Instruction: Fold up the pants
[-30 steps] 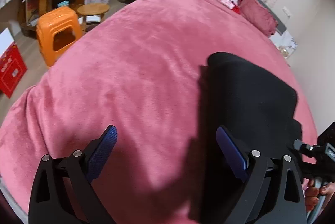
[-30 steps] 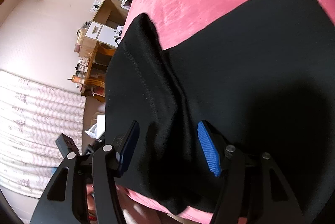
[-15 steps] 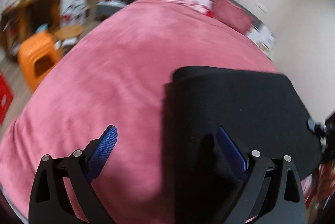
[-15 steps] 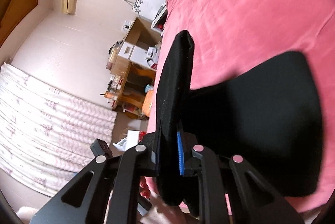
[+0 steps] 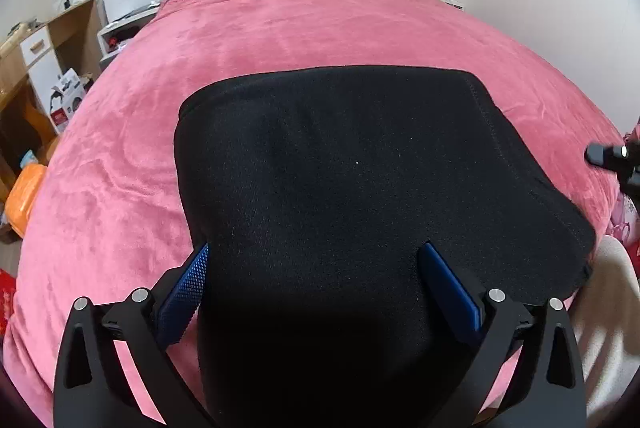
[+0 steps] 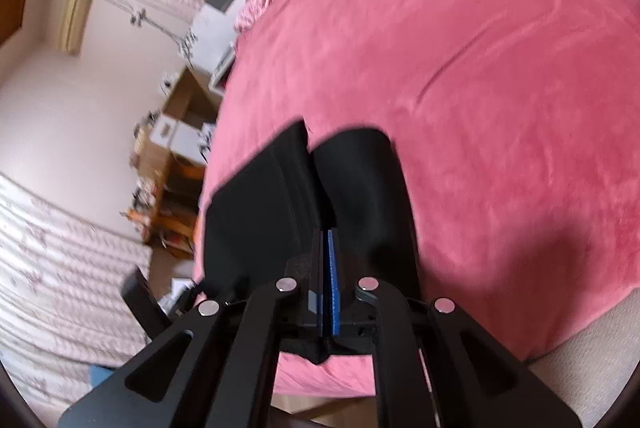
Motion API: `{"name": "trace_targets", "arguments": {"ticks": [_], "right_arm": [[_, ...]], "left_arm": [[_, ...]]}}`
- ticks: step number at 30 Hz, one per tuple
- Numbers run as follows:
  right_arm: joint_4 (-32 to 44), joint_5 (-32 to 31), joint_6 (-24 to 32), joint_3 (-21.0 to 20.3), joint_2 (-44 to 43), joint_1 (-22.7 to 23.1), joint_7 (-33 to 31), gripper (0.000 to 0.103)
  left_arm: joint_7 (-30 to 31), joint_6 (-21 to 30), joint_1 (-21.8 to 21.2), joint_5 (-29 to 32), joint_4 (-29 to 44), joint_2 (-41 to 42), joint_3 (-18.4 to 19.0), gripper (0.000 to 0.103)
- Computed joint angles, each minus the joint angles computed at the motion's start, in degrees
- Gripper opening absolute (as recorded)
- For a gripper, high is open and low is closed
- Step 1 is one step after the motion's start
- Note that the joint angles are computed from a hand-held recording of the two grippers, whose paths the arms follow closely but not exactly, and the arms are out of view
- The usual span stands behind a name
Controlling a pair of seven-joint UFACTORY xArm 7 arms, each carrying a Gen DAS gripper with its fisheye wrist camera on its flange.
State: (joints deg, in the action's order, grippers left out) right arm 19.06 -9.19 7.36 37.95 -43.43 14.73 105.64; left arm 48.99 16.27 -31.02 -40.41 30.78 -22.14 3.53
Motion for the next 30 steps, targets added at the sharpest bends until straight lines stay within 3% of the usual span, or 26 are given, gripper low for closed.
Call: {"name": "trace_targets", "arguments": {"ticks": [3,5,7,9,11,13,16,20,24,27,28,30], "right_arm": [[0.5,-1.0,-5.5,3.7,2.6,-3.7,0.8,0.064],[0.3,-1.3,-9.2,4.0,4.4,-4.2,-0.8,0.063],[1.8,-1.6,-8.3,2.2,7.9,-2.6,-4.6,0.053],[2.5,-0.8,-8.8,0.9,12.1,-1.7,-6.4,0.042],[1.7,1.0,-15.3,5.0,15.1,-6.0,-4.8,0.031],[3.5,1.5,-14.7,5.8,17.6,-6.5,-7.0,0.015],[5.4,1.0,-11.3,3.0,14.4,-3.7,-11.9,0.013],[5.7,1.8,0.7,-1.2,2.6,1.3,-13.1,0.012],[4.2,2.8,12.6,-3.4,-1.7,8.0,-13.0,0.009],[1.0,3.9,9.4,-3.8,2.0,10.0,-10.1,0.004],[-0.2,3.8,7.0,-2.7,3.1,9.4,-8.0,0.004],[-0.9,2.5,5.0,-1.2,2.8,8.3,-5.4,0.007]], "left_arm": [[2.2,2.9,-0.4,-1.7,0.8,-0.7,2.2,0.099],[6.0,5.0,-1.2,-6.7,0.6,-2.6,5.1,0.099],[10.0,4.9,-1.6,-12.4,-0.7,-5.3,7.3,0.099],[10.2,3.2,0.9,-12.1,-1.1,-5.1,5.6,0.099],[9.1,1.7,3.2,-9.3,-0.9,-3.1,4.0,0.099],[8.4,2.9,3.3,-10.2,-0.8,-2.7,4.5,0.099],[7.9,6.6,3.7,-9.1,-0.3,-3.9,3.2,0.099],[15.5,1.9,-1.4,-10.9,-2.8,-9.0,1.7,0.099],[12.5,1.2,-2.6,-7.0,-2.0,-6.8,-0.2,0.099],[9.1,-3.9,-1.1,-0.1,-3.8,-3.7,-4.3,0.099],[10.8,-6.7,-3.0,0.2,-5.1,-3.7,-3.4,0.099],[12.1,-6.3,-5.5,0.5,-5.5,-4.5,0.1,0.099]]}}
